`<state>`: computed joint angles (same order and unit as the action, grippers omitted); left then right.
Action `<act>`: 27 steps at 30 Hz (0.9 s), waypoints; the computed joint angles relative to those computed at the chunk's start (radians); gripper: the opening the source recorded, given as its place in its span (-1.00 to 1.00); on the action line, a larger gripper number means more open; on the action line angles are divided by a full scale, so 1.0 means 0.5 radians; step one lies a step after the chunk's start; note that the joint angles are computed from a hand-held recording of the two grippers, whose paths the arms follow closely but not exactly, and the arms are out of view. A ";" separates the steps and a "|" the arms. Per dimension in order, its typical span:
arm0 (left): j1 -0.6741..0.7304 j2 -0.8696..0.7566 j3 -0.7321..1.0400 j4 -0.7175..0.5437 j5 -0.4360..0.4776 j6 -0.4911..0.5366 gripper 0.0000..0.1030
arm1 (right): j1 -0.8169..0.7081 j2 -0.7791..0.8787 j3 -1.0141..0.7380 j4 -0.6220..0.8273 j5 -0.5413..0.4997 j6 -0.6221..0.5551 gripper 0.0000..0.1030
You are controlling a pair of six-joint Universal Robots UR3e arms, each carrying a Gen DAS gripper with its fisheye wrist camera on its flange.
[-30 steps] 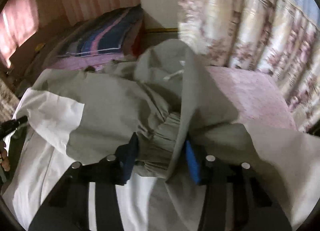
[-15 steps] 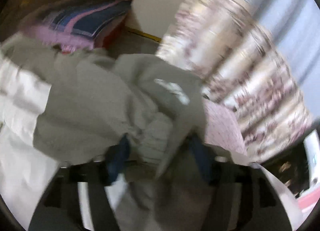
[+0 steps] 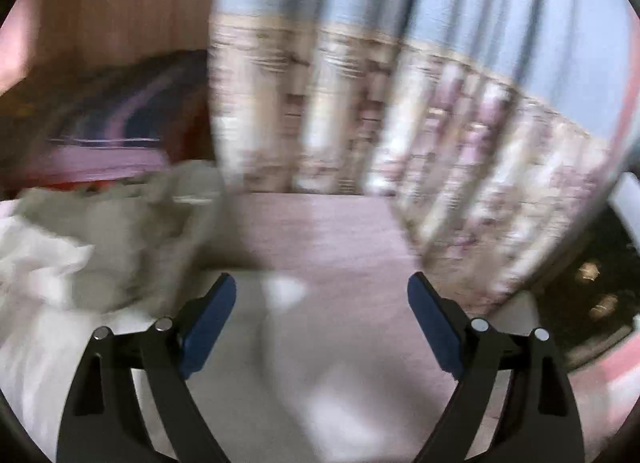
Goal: Fold large clothes
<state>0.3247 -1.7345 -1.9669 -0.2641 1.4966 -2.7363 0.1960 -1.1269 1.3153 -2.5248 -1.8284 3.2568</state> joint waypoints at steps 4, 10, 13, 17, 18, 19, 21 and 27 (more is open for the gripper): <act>-0.092 -0.103 0.211 -0.139 0.031 -0.061 0.94 | 0.229 0.023 0.099 -0.055 0.050 -0.182 0.71; -0.246 -0.239 0.412 -0.253 0.145 -0.101 0.94 | 0.621 0.699 -0.448 0.194 -1.029 -0.482 -0.53; -0.261 -0.248 0.433 -0.278 0.139 -0.153 0.94 | 0.330 0.498 -0.386 0.175 -0.815 -0.165 -0.87; -0.250 -0.231 0.392 -0.277 0.126 -0.159 0.94 | -0.183 0.253 -0.372 0.225 -0.328 0.126 0.02; -0.257 -0.236 0.389 -0.266 0.153 -0.157 0.94 | -0.304 0.240 -0.409 0.286 -0.202 0.178 0.39; -0.260 -0.239 0.389 -0.260 0.169 -0.159 0.94 | -0.473 0.188 -0.381 0.315 0.031 0.248 0.57; -0.248 -0.229 0.375 -0.247 0.171 -0.161 0.94 | -0.667 0.094 -0.282 0.313 0.290 0.283 0.57; -0.218 -0.265 0.380 -0.218 0.145 -0.134 0.94 | -0.912 -0.507 0.486 -0.069 0.439 0.148 0.86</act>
